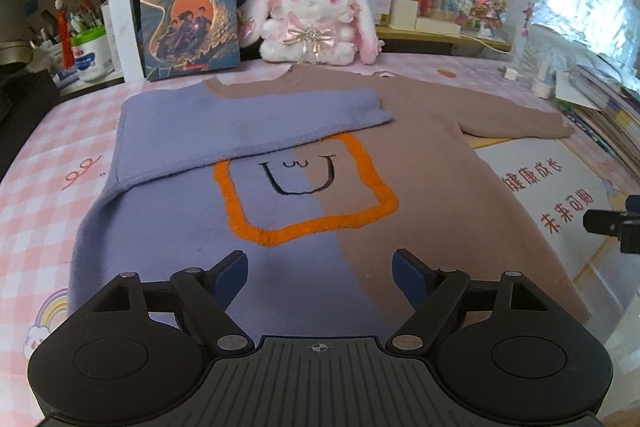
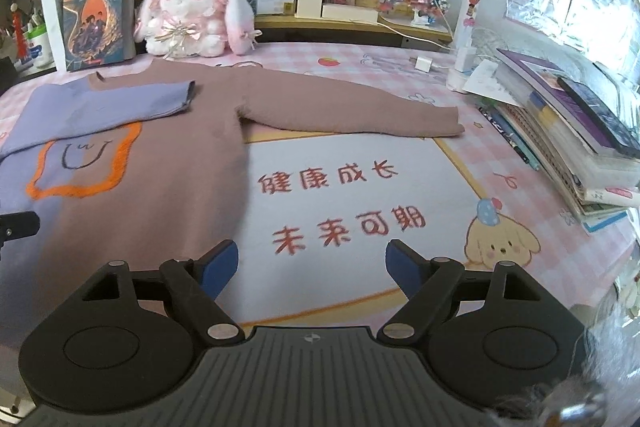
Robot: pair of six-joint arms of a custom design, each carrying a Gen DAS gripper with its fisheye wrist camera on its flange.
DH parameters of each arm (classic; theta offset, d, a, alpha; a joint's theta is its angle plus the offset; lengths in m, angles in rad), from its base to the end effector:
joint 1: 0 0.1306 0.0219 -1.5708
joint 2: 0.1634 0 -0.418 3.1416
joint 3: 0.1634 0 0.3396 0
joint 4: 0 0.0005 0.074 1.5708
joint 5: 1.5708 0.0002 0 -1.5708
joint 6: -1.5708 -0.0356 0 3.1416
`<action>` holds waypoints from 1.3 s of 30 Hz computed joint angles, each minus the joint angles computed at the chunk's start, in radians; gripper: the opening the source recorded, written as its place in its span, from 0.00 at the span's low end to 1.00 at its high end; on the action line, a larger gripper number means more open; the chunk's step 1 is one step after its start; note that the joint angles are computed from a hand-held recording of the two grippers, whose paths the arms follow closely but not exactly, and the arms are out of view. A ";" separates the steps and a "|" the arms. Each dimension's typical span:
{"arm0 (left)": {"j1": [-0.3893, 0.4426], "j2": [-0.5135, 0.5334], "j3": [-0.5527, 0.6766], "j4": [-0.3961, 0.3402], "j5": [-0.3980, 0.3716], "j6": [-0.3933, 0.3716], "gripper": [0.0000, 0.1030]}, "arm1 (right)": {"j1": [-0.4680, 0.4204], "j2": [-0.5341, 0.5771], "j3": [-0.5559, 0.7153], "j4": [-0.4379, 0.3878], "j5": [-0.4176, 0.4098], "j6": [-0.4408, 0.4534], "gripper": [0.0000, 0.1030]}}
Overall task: Fold clothes
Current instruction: 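Withdraw the left gripper and move the right gripper toward the pink sleeve, then grasp the pink sleeve cuff with the right gripper and lift it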
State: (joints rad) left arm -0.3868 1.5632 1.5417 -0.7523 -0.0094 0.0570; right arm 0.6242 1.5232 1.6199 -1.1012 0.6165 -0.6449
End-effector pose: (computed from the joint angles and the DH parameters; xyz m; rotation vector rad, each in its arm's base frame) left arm 0.4672 -0.1905 0.4595 0.3818 2.3229 -0.2074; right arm 0.3883 0.2537 0.4915 0.2398 2.3262 -0.1955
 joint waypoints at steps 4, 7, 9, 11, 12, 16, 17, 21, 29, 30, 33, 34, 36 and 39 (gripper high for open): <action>-0.043 0.033 0.038 -0.021 -0.081 0.072 0.79 | -0.083 -0.016 -0.034 0.079 -0.070 0.081 0.78; -0.083 0.058 0.070 -0.035 -0.153 0.133 0.80 | -0.159 -0.021 -0.046 0.119 -0.138 0.133 0.78; -0.109 0.078 0.095 -0.053 -0.200 0.172 0.80 | -0.212 -0.025 -0.054 0.152 -0.184 0.179 0.78; -0.135 0.099 0.122 -0.083 -0.246 0.215 0.81 | -0.263 -0.024 -0.059 0.180 -0.232 0.220 0.78; -0.148 0.109 0.135 -0.100 -0.268 0.239 0.81 | -0.288 -0.022 -0.059 0.191 -0.257 0.239 0.78; -0.197 0.138 0.177 -0.160 -0.354 0.334 0.84 | -0.381 -0.007 -0.056 0.213 -0.357 0.300 0.78; -0.209 0.144 0.187 -0.176 -0.374 0.358 0.84 | -0.403 -0.001 -0.052 0.215 -0.379 0.316 0.78; -0.248 0.159 0.214 -0.243 -0.444 0.440 0.84 | -0.480 0.025 -0.034 0.222 -0.458 0.368 0.78; -0.297 0.172 0.263 -0.393 -0.552 0.577 0.84 | -0.572 0.082 0.010 0.233 -0.573 0.381 0.78; -0.301 0.173 0.267 -0.411 -0.560 0.591 0.84 | -0.580 0.087 0.014 0.236 -0.582 0.381 0.78; -0.309 0.180 0.285 -0.451 -0.580 0.616 0.84 | -0.599 0.104 0.027 0.239 -0.607 0.376 0.77; -0.311 0.181 0.289 -0.460 -0.585 0.620 0.84 | -0.604 0.109 0.030 0.241 -0.613 0.374 0.76; -0.315 0.185 0.297 -0.473 -0.591 0.622 0.84 | -0.613 0.119 0.036 0.244 -0.617 0.369 0.76; -0.320 0.191 0.306 -0.488 -0.593 0.622 0.84 | -0.626 0.132 0.047 0.241 -0.628 0.352 0.73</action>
State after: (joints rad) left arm -0.7064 1.7541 1.8481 -1.2399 -0.6022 0.6790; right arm -0.0015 1.6555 1.6673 -0.8598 -0.0119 -0.2926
